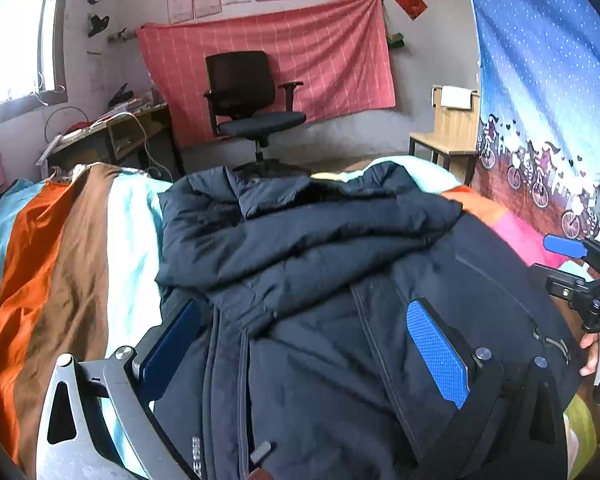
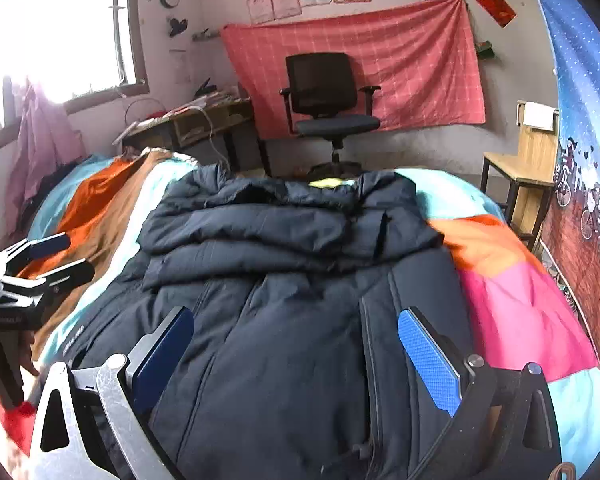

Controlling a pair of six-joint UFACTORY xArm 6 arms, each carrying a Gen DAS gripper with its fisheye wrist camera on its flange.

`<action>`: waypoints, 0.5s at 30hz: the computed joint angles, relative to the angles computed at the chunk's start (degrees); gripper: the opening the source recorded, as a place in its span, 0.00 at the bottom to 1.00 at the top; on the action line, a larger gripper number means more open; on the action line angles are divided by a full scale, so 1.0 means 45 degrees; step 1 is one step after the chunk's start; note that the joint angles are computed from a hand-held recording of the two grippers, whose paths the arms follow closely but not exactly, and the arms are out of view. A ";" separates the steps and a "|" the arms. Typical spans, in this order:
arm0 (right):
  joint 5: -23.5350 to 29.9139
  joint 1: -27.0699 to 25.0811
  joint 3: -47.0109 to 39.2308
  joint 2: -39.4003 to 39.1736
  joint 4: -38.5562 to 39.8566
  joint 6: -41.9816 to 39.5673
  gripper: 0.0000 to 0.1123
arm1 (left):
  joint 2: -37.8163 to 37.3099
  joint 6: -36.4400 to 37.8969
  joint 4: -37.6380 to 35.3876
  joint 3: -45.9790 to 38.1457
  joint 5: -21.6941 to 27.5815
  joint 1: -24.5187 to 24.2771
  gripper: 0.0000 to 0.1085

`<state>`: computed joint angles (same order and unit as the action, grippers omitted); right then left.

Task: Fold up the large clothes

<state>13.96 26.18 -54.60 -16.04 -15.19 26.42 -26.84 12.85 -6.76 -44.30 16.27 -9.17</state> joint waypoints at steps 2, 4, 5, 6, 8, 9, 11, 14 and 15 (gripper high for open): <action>0.0220 0.0102 0.0272 -0.0236 0.0164 -0.0196 0.92 | -0.0191 0.0036 -0.0069 0.0228 0.0147 0.0010 0.93; 0.0436 0.0170 0.0489 -0.0447 0.0584 -0.0565 0.92 | -0.0392 0.0053 -0.0062 0.0457 0.0327 0.0015 0.93; 0.0525 0.0209 0.0629 -0.0575 0.0725 -0.0659 0.92 | -0.0495 0.0076 -0.0029 0.0580 0.0397 0.0014 0.93; 0.0647 0.0255 0.0778 -0.0709 0.0972 -0.0878 0.92 | -0.0620 0.0040 0.0064 0.0724 0.0453 0.0016 0.93; 0.0929 0.0318 0.0995 -0.0923 0.1160 -0.1181 0.92 | -0.0846 0.0157 -0.0014 0.0968 0.0540 0.0033 0.93; 0.1046 0.0353 0.1158 -0.1064 0.1314 -0.1414 0.92 | -0.1012 0.0250 -0.0096 0.1165 0.0581 0.0061 0.93; 0.1328 0.0477 0.1369 -0.1240 0.2561 -0.2644 0.92 | -0.1323 0.0548 -0.0308 0.1561 0.0453 0.0098 0.93; 0.2014 0.0598 0.1577 -0.1472 0.4418 -0.4420 0.92 | -0.1869 0.2074 -0.1190 0.2117 0.0617 0.0206 0.93; 0.2286 0.0635 0.1660 -0.1566 0.4889 -0.4976 0.92 | -0.2060 0.2829 -0.1686 0.2279 0.0768 0.0254 0.93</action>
<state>24.25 29.04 -47.13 -23.08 6.81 4.03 -36.11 25.58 -14.34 -34.04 19.73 -8.03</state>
